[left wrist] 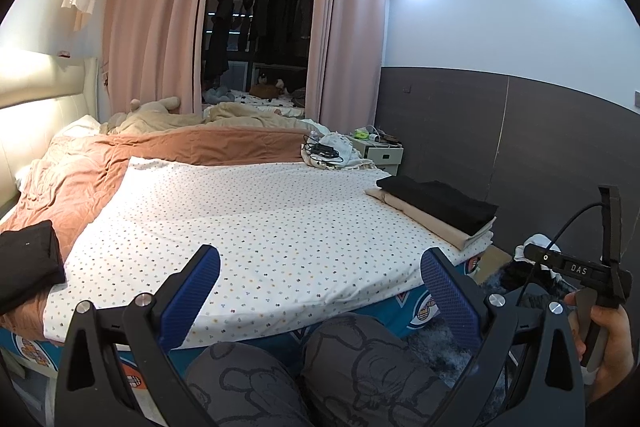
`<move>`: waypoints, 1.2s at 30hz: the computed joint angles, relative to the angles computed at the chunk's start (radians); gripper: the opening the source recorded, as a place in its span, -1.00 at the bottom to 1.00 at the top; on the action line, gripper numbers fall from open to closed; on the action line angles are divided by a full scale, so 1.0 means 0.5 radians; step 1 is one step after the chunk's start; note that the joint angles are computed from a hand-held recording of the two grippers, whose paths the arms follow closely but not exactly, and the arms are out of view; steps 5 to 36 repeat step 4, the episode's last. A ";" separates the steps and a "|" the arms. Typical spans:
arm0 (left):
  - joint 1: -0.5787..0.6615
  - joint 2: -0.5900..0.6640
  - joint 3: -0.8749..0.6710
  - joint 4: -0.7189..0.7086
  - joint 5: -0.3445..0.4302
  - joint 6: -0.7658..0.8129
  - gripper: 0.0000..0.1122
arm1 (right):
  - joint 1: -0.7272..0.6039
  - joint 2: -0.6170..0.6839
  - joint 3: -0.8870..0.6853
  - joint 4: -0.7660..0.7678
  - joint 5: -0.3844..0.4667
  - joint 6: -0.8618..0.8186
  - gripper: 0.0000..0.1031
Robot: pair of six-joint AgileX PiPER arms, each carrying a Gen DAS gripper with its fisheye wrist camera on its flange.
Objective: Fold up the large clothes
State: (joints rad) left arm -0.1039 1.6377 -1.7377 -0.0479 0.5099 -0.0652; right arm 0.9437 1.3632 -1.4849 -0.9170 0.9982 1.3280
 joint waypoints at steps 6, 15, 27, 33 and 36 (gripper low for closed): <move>-0.003 -0.011 0.004 -0.001 -0.010 0.016 0.82 | 0.026 -0.025 0.018 -0.035 0.017 0.031 1.00; -0.003 -0.011 0.004 -0.001 -0.010 0.016 0.82 | 0.026 -0.025 0.018 -0.035 0.017 0.031 1.00; -0.003 -0.011 0.004 -0.001 -0.010 0.016 0.82 | 0.026 -0.025 0.018 -0.035 0.017 0.031 1.00; -0.003 -0.011 0.004 -0.001 -0.010 0.016 0.82 | 0.026 -0.025 0.018 -0.035 0.017 0.031 1.00; -0.003 -0.011 0.004 -0.001 -0.010 0.016 0.82 | 0.026 -0.025 0.018 -0.035 0.017 0.031 1.00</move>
